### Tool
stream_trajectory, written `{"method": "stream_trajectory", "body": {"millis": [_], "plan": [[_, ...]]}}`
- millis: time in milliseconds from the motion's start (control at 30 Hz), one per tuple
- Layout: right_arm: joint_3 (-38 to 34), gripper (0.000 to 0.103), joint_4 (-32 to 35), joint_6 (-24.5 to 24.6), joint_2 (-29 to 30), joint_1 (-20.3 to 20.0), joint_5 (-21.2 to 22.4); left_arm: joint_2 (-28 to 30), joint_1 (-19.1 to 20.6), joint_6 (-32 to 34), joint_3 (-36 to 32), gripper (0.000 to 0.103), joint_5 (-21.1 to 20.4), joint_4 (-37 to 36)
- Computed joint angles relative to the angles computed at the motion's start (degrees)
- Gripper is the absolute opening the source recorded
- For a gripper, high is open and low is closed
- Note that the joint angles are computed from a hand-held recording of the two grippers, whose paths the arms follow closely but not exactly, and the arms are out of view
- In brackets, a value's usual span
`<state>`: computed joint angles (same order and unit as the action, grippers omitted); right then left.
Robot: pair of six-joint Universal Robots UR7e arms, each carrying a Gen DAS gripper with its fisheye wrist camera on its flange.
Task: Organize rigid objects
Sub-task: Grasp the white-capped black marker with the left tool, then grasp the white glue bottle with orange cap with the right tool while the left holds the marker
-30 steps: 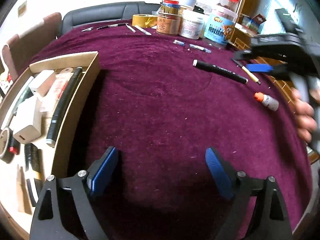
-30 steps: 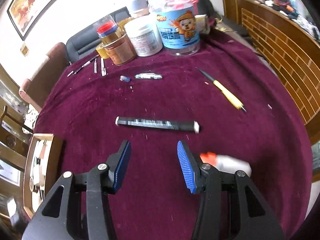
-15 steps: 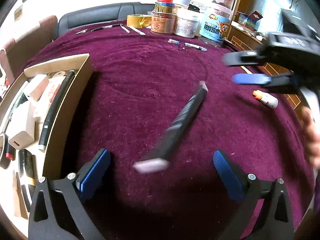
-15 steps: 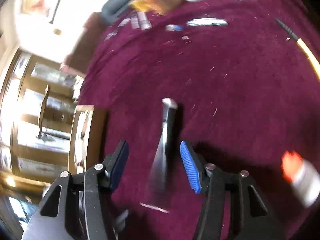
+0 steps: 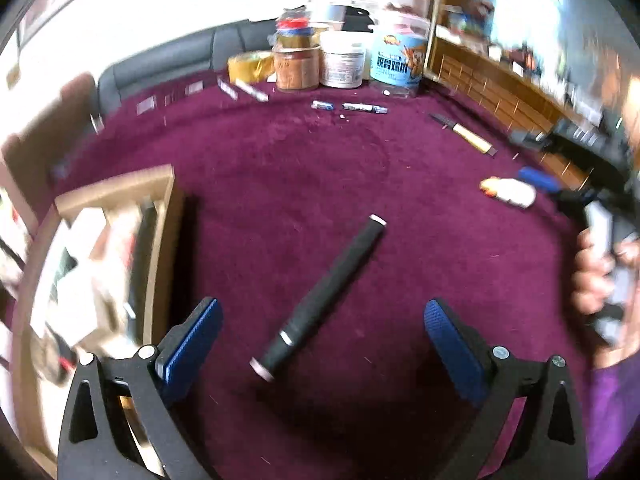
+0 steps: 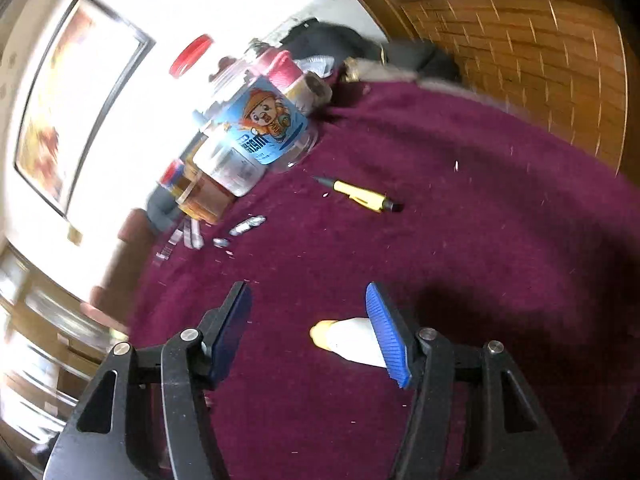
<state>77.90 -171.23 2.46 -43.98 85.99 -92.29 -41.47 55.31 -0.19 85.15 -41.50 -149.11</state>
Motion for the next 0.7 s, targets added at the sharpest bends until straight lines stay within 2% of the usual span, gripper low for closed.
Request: {"method": "stream_trajectory", "body": {"millis": [33, 100, 133, 167, 200, 233, 267, 300, 367, 500, 633, 700], "plan": [[0.1, 0.059, 0.7, 0.9, -0.5, -0.4, 1.1, 2.0, 0.0, 1.8, -1.7, 0.099, 2.3, 0.3], [0.7, 0.059, 0.0, 0.8, -1.2, -0.6, 1.0, 4.5, 0.6, 3.1, -4.3, 0.098, 3.4, 2.1], [1.3, 0.059, -1.1, 0.4, -1.7, -0.5, 0.4, 5.8, 1.0, 2.0, -5.9, 0.082, 3.7, 4.9], [1.2, 0.060, -1.7, 0.0, -1.7, -0.3, -0.5, 6.6, 1.7, 1.4, -7.1, 0.076, 2.3, 6.5], [1.1, 0.061, -2.2, -0.3, -1.4, 0.0, -1.6, 6.1, 1.7, 0.8, -7.1, 0.047, 0.3, 5.7], [0.4, 0.061, -2.1, -0.6, -1.1, 0.1, -2.8, 5.9, 1.7, -0.5, -7.7, 0.025, -1.1, 7.3], [-0.2, 0.061, -1.5, -0.7, -0.9, 0.1, -3.2, 5.2, 1.5, -2.8, -8.2, 0.016, -2.7, 9.6], [-1.3, 0.061, -0.1, -0.8, -0.5, 0.0, -3.1, 5.1, 1.0, -4.2, -8.3, 0.012, -2.2, 10.9], [-2.2, 0.061, 2.5, 0.0, -0.2, -0.4, -3.2, 4.6, -0.3, -4.1, -6.9, 0.011, 0.2, 10.5], [-3.8, 0.062, 9.5, 1.1, 0.1, -1.1, -1.2, 2.2, -1.5, -6.8, -3.6, 0.011, 0.1, 10.3], [-5.1, 0.062, 16.8, -1.3, 0.3, -1.5, 4.8, 0.4, -1.6, -8.7, -1.2, 0.012, -0.7, 10.2], [-6.4, 0.062, 21.8, -3.1, 0.8, -1.9, 9.5, -0.1, -1.5, -9.6, -0.7, 0.012, -1.3, 9.9]]}}
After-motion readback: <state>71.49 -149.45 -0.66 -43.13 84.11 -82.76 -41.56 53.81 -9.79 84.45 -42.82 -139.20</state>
